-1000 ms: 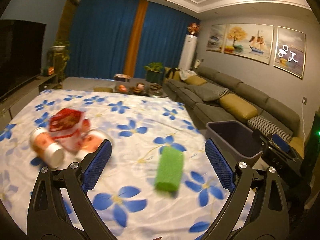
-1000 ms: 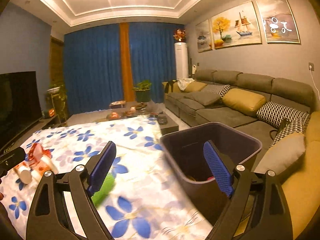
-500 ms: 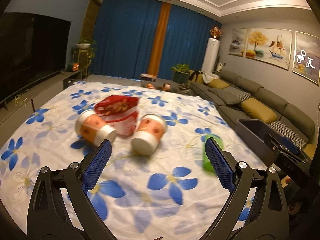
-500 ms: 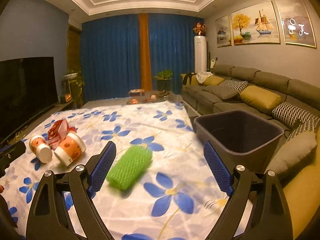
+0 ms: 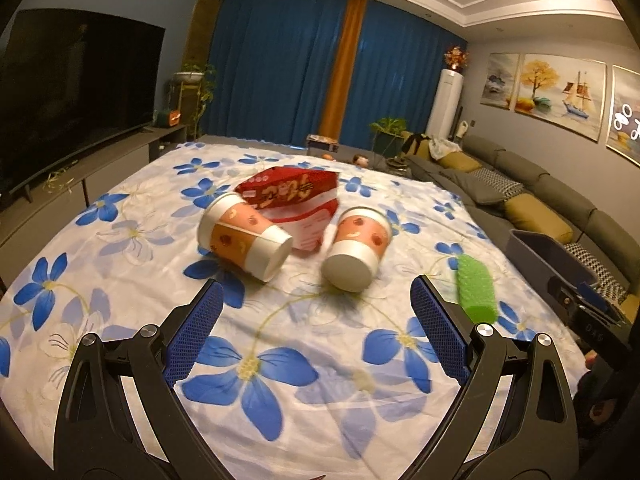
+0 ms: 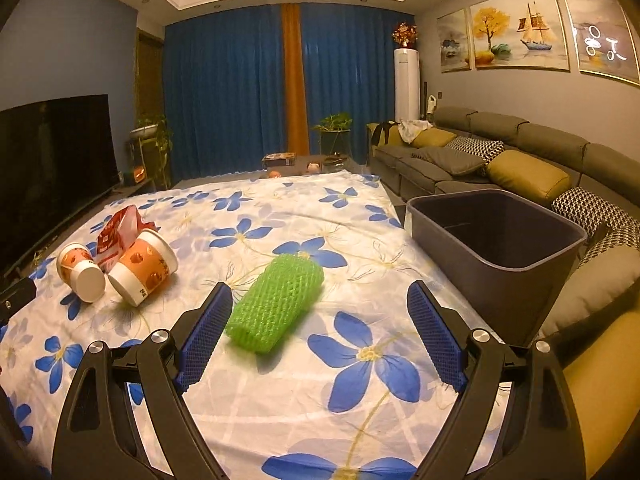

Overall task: Collect trash
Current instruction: 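Move both open tools toward the orange-white paper cups, then grasp an orange-white paper cup with the right tool while the left tool grasps another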

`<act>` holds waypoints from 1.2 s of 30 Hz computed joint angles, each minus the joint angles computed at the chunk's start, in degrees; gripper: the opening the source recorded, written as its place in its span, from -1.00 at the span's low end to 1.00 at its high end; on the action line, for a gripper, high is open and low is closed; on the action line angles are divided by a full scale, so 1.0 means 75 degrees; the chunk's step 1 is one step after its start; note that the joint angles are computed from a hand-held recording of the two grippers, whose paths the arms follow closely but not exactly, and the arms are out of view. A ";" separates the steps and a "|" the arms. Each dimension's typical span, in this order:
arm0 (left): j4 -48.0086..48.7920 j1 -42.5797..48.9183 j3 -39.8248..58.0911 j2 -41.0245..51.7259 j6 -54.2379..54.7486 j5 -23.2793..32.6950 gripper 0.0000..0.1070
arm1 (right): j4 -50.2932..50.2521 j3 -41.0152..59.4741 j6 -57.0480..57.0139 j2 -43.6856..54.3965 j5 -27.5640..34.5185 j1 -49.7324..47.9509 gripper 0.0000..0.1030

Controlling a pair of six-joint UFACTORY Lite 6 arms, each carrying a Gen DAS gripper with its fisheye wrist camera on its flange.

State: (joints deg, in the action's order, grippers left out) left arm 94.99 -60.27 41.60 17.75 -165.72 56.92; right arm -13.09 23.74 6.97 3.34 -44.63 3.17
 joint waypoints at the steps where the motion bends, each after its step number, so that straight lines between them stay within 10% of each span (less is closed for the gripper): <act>1: 0.0047 0.0088 -0.0078 -0.0041 -0.0057 -0.0048 0.74 | 0.0004 0.0020 -0.0003 0.0015 0.0011 0.0032 0.67; 19: -0.0175 0.1467 -0.1827 -0.1461 -0.0396 -0.0093 0.74 | 0.2211 0.3236 -0.0513 0.2277 0.1803 0.3653 0.67; 36: 0.1438 0.2722 -0.2542 -0.1877 -0.1210 -0.0615 0.74 | 0.5072 0.7409 -0.2257 0.5350 0.4076 0.4267 0.41</act>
